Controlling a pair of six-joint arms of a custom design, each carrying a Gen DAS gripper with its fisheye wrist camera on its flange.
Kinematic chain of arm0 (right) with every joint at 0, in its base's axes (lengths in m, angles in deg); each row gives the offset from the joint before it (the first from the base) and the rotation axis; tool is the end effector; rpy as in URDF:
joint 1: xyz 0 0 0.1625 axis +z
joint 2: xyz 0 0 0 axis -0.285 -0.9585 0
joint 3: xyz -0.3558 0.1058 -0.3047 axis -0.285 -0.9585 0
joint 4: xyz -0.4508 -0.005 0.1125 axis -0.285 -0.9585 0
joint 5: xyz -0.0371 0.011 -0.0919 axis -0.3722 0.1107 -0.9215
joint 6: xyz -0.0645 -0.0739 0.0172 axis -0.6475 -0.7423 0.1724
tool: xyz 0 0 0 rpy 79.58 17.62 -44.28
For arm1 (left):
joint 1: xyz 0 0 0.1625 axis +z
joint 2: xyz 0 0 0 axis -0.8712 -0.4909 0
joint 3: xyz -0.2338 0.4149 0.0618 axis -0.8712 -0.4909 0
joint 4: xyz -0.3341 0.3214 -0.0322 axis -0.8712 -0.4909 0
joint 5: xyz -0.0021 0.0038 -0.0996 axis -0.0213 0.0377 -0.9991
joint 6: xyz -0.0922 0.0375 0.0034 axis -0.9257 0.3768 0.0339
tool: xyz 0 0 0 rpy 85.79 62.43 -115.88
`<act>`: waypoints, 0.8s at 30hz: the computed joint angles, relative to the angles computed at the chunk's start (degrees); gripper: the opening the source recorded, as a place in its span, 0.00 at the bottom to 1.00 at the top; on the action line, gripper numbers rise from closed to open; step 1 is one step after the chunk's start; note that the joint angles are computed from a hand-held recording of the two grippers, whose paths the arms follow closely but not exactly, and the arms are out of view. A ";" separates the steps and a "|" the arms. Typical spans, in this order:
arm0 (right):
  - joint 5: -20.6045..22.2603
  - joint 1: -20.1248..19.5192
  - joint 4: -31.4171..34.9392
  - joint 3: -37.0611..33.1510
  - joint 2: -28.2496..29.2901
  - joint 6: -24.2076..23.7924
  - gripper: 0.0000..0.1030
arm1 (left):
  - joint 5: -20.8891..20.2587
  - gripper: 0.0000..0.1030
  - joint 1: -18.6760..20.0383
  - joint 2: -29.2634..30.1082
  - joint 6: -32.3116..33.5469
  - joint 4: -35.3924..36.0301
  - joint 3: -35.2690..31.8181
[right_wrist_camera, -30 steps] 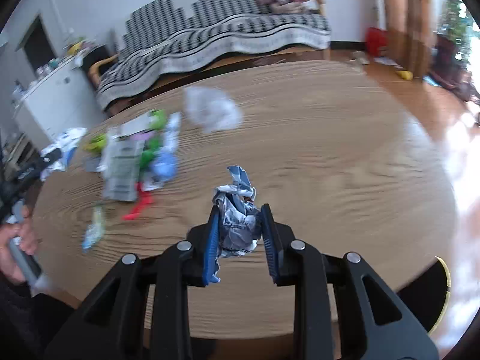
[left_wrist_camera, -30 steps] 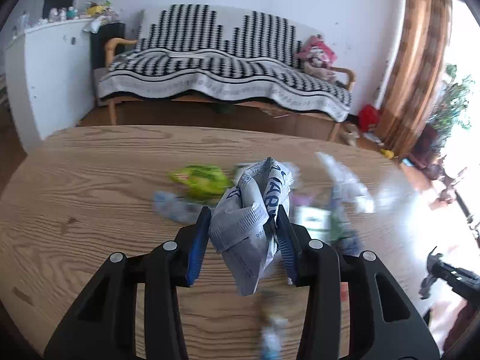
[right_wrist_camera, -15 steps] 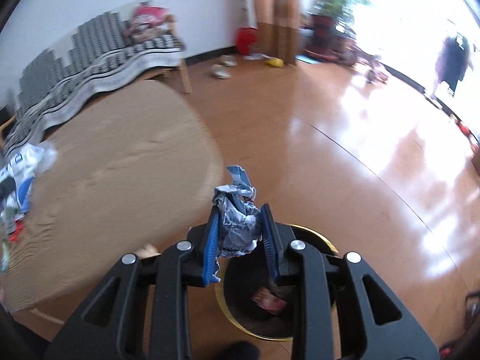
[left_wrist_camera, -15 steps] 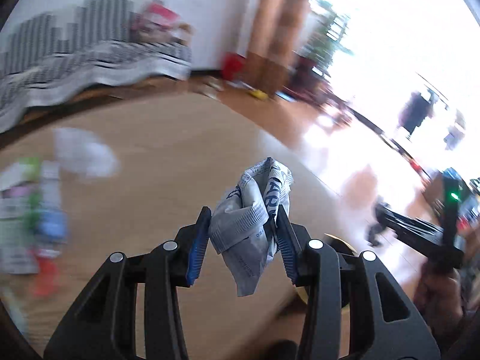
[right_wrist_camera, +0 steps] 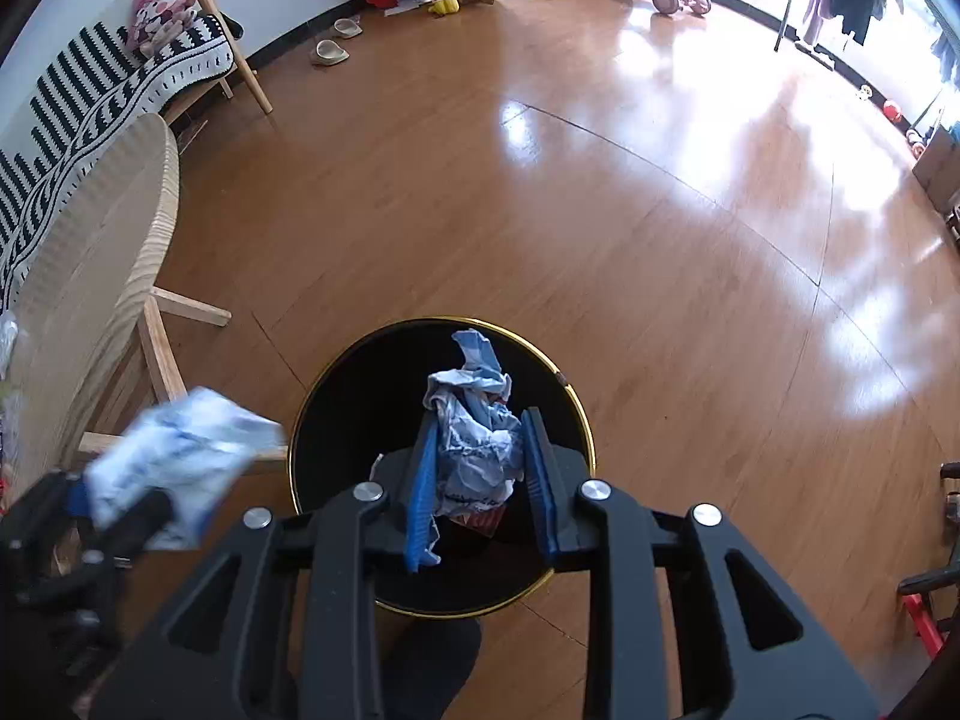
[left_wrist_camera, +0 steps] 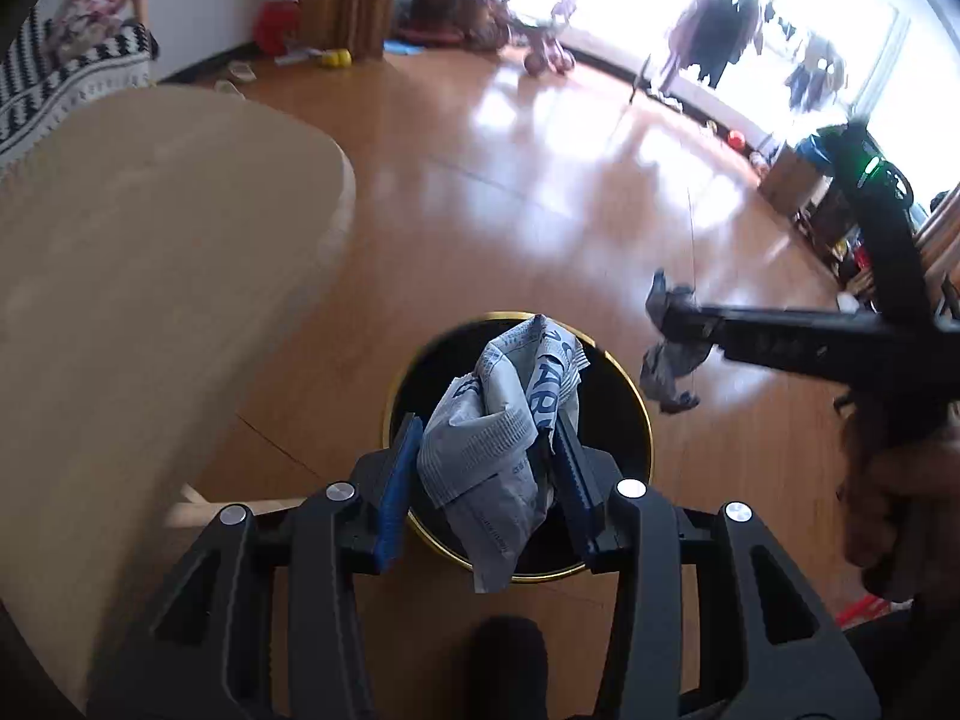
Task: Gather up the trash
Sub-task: 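Carry both items over the black bin and open both tools to release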
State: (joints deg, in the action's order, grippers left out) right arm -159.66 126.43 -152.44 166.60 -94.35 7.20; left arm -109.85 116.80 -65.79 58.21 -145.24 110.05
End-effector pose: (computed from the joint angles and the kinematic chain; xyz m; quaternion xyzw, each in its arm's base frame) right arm 0.2745 -0.5681 0.1317 0.0377 -0.9236 0.1964 0.3271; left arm -0.1523 -0.5612 0.2301 0.2249 0.9290 -0.1922 0.2224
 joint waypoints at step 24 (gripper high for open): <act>0.11 -0.15 -1.73 0.32 0.51 -0.83 0.27 | -1.55 0.71 -0.44 -1.61 2.49 -0.90 0.57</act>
State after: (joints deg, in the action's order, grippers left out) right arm -159.55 126.28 -154.17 166.92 -93.85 6.37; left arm -111.40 116.36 -67.40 60.69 -146.14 110.61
